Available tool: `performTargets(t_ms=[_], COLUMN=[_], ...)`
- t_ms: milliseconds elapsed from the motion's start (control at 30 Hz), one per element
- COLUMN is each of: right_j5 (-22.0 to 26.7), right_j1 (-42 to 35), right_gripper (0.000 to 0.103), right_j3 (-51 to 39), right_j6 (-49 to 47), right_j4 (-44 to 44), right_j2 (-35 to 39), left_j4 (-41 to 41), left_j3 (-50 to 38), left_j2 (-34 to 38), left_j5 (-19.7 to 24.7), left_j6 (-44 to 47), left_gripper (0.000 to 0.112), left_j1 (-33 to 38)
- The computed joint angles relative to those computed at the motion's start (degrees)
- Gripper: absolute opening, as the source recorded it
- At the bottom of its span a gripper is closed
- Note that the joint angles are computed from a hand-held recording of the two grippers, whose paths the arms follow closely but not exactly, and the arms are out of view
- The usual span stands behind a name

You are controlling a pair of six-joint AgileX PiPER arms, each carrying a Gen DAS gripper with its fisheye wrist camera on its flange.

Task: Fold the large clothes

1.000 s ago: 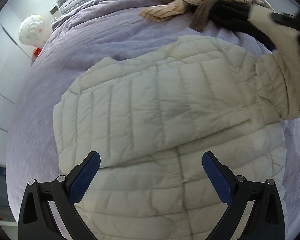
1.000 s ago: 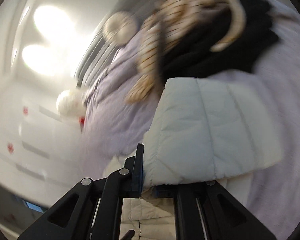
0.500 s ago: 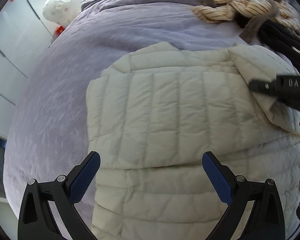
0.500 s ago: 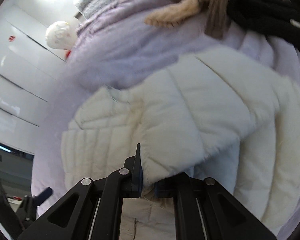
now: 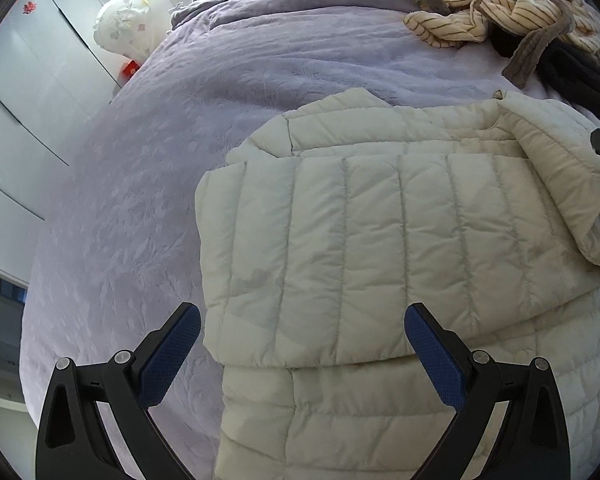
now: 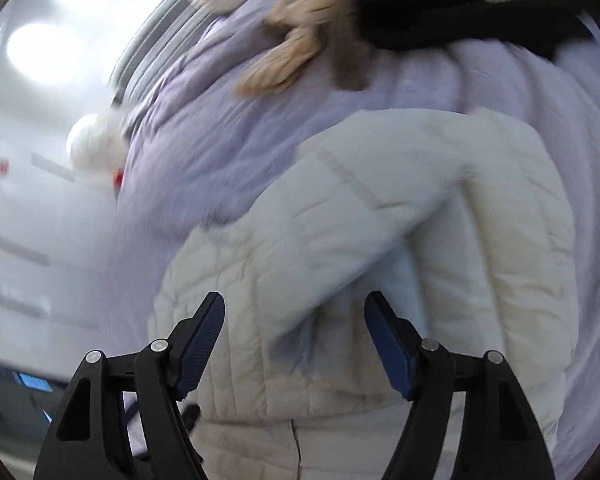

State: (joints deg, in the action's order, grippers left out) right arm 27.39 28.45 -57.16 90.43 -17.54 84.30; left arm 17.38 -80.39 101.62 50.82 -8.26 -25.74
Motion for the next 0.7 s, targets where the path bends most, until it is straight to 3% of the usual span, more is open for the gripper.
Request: performTargets(t_ms=[67, 133, 167, 300, 500, 700], right_j5=[-0.6, -0.9, 0.0, 1.6, 11.6, 18.8], right_j1=[-1.6, -2.8, -2.7, -1.0, 5.4, 8.9], right_gripper=[0.040, 0.019, 0.016, 0.016, 0.016, 0.016], right_j3=[0.6, 0.2, -0.4, -5.4, -22.1, -31.6], right_j6=[-0.5, -2.2, -1.7, -6.5, -28.1, -37.8], right_j4=[1.0, 0.6, -0.7, -2.8, 2.0, 6.0], right_j2=[0.2, 0.8, 1.1, 3.8, 14.6, 23.5], left_j4=[0.1, -0.3, -0.8, -4.6, -29.9, -43.6], left_j3=[0.0, -0.1, -0.2, -0.4, -4.4, -7.0], left_j2=[0.2, 0.4, 0.5, 0.2, 1.5, 3.5], left_j5=[-0.3, -0.1, 0.0, -0.4, 1.7, 4.5], left_j6=[0.0, 0.5, 1.1, 4.7, 20.2, 29.4], left_gripper=[0.102, 0.102, 0.102, 0.102, 0.102, 0.102], left_j1=[0.3, 0.6, 0.9, 3.1, 15.5, 22.8])
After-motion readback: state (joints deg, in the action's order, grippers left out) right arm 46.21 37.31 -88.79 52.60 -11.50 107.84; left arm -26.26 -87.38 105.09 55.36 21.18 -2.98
